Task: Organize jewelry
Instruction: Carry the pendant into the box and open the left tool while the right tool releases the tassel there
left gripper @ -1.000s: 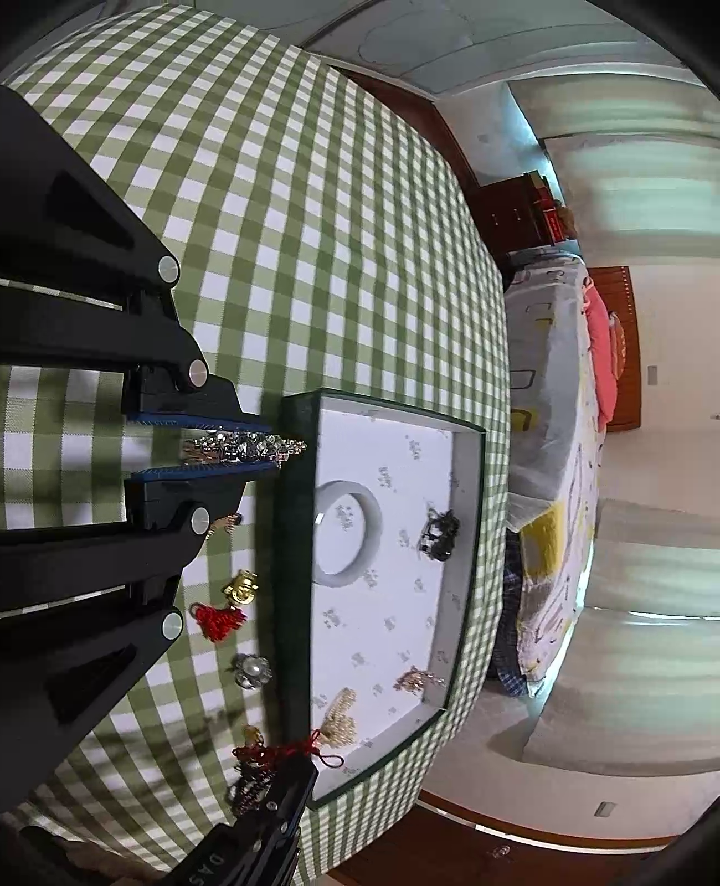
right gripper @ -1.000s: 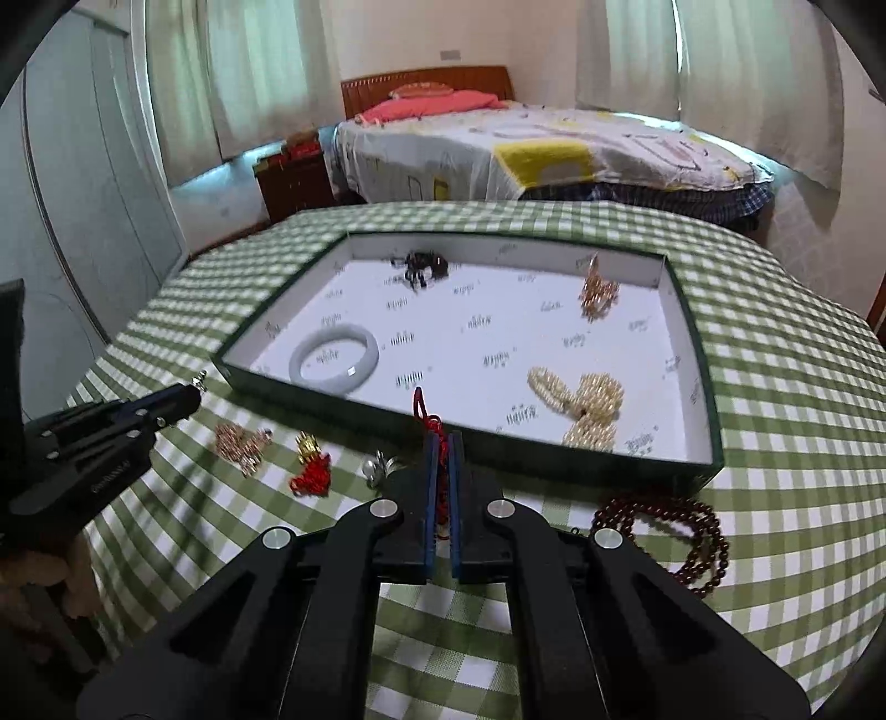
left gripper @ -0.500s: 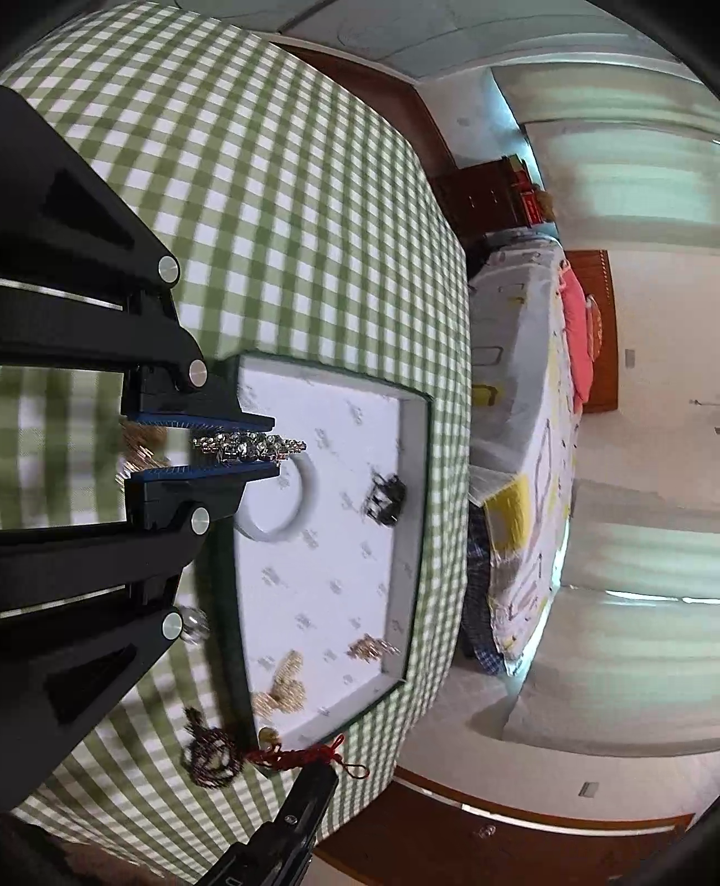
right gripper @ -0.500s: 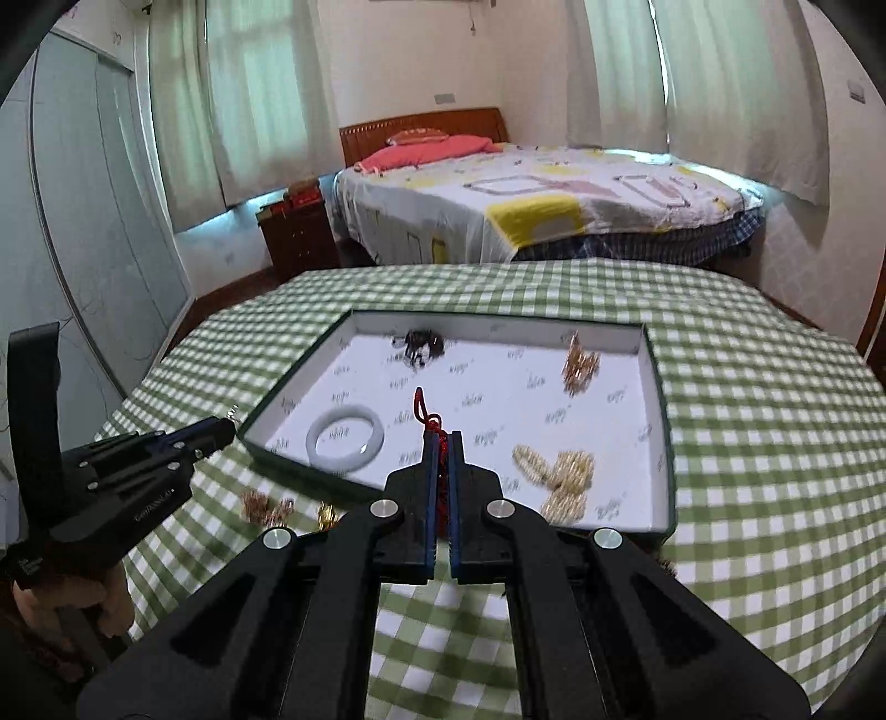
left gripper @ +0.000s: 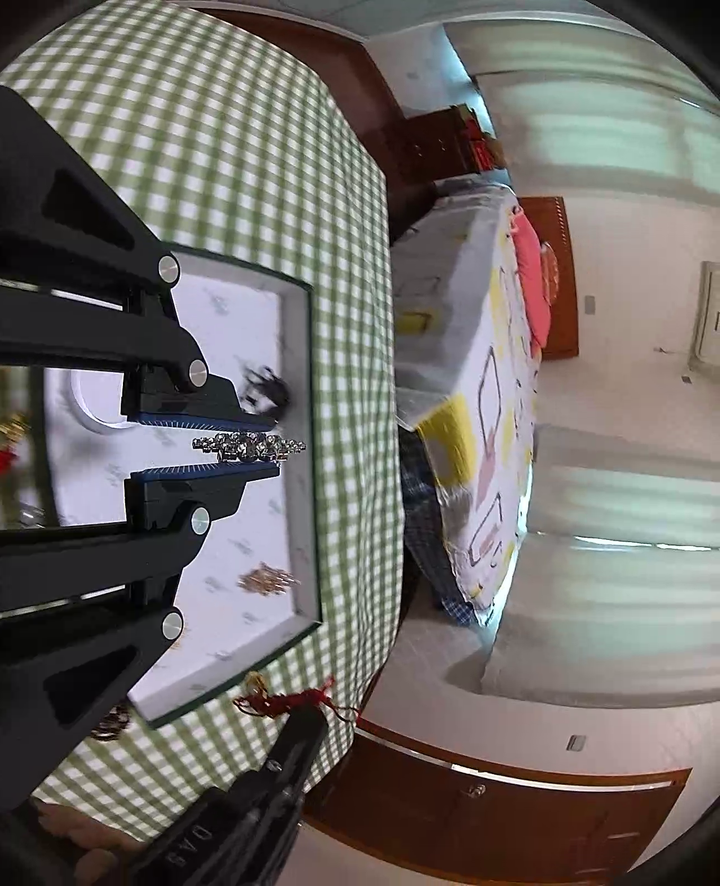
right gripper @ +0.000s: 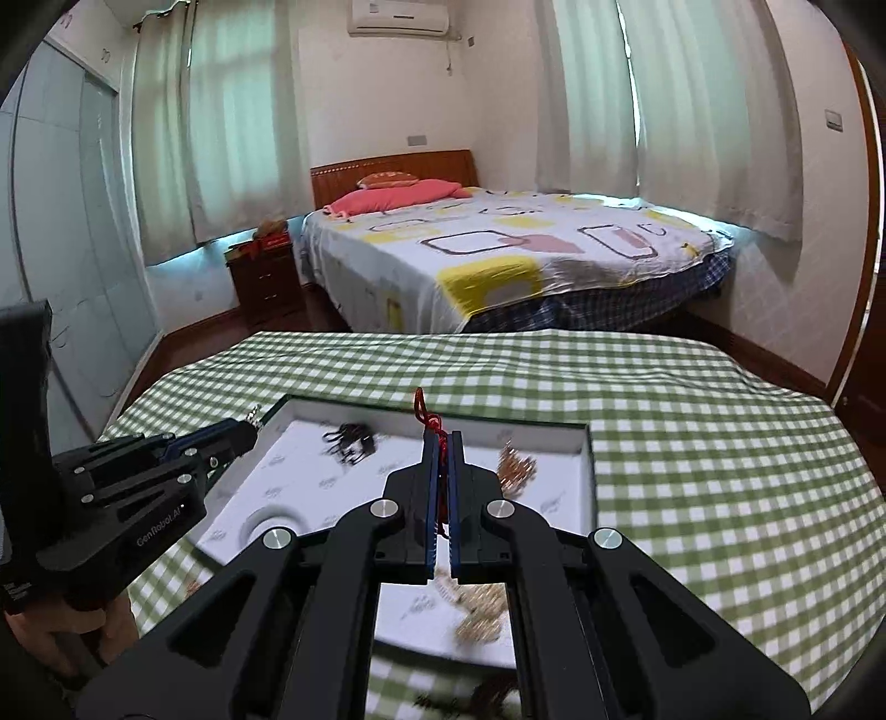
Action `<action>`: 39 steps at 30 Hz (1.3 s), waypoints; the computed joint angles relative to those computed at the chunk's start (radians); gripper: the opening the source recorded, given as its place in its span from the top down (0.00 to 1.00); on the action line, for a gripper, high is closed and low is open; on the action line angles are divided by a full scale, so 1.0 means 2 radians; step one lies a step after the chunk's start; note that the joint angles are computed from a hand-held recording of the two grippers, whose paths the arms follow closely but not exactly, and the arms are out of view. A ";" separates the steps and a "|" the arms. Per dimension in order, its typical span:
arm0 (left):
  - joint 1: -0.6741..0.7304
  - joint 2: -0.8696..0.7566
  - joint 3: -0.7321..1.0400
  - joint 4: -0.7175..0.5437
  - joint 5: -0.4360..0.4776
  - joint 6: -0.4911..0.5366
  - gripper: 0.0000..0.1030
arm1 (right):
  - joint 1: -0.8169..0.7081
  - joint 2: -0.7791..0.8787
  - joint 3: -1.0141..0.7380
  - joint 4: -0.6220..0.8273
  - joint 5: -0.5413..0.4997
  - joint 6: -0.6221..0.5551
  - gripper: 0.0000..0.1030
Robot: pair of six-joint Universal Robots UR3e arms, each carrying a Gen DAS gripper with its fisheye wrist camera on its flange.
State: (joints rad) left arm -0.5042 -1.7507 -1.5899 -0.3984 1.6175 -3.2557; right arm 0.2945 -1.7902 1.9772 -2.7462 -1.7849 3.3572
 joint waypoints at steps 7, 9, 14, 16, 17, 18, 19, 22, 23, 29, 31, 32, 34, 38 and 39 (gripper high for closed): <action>-0.018 -0.089 0.084 -0.031 0.008 -0.009 0.89 | -0.054 0.044 0.023 -0.017 0.038 -0.012 0.97; -0.020 -0.112 0.103 -0.049 0.006 -0.013 0.89 | -0.063 0.056 0.029 -0.020 0.044 -0.014 0.97; -0.027 -0.145 0.124 -0.073 0.011 -0.023 0.89 | -0.073 0.079 0.035 -0.022 0.052 -0.016 0.97; -0.027 -0.152 0.129 -0.081 0.011 -0.027 0.89 | -0.076 0.086 0.035 -0.020 0.056 -0.018 0.97; -0.026 -0.154 0.130 -0.085 0.010 -0.029 0.89 | -0.077 0.089 0.036 -0.018 0.058 -0.018 0.97; -0.026 -0.155 0.130 -0.088 0.009 -0.030 0.89 | -0.078 0.091 0.036 -0.016 0.060 -0.018 0.97; -0.026 -0.156 0.132 -0.090 0.010 -0.031 0.89 | -0.080 0.092 0.037 -0.013 0.063 -0.019 0.97; -0.026 -0.158 0.131 -0.094 0.010 -0.035 0.89 | -0.083 0.096 0.038 -0.012 0.068 -0.019 0.96; -0.026 -0.159 0.131 -0.097 0.010 -0.035 0.89 | -0.083 0.097 0.037 -0.009 0.070 -0.020 0.96; -0.025 -0.164 0.134 -0.107 0.007 -0.040 0.87 | -0.082 0.101 0.037 -0.006 0.071 -0.021 0.95; -0.024 -0.165 0.133 -0.108 0.008 -0.040 0.78 | -0.082 0.102 0.037 -0.007 0.071 -0.020 0.88; -0.024 -0.167 0.136 -0.111 0.008 -0.040 0.74 | -0.081 0.101 0.039 -0.009 0.071 -0.019 0.79; -0.022 -0.165 0.133 -0.112 0.007 -0.044 0.61 | -0.080 0.099 0.041 -0.013 0.068 -0.018 0.74; -0.021 -0.161 0.130 -0.109 0.005 -0.045 0.56 | -0.080 0.095 0.041 -0.011 0.069 -0.018 0.73; -0.022 -0.160 0.129 -0.108 0.007 -0.044 0.53 | -0.079 0.094 0.040 -0.011 0.069 -0.018 0.73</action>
State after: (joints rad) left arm -0.5484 -2.0713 -1.3314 -0.6134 1.6309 -3.3445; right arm 0.1367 -1.6024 2.0579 -2.7673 -1.6471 3.3221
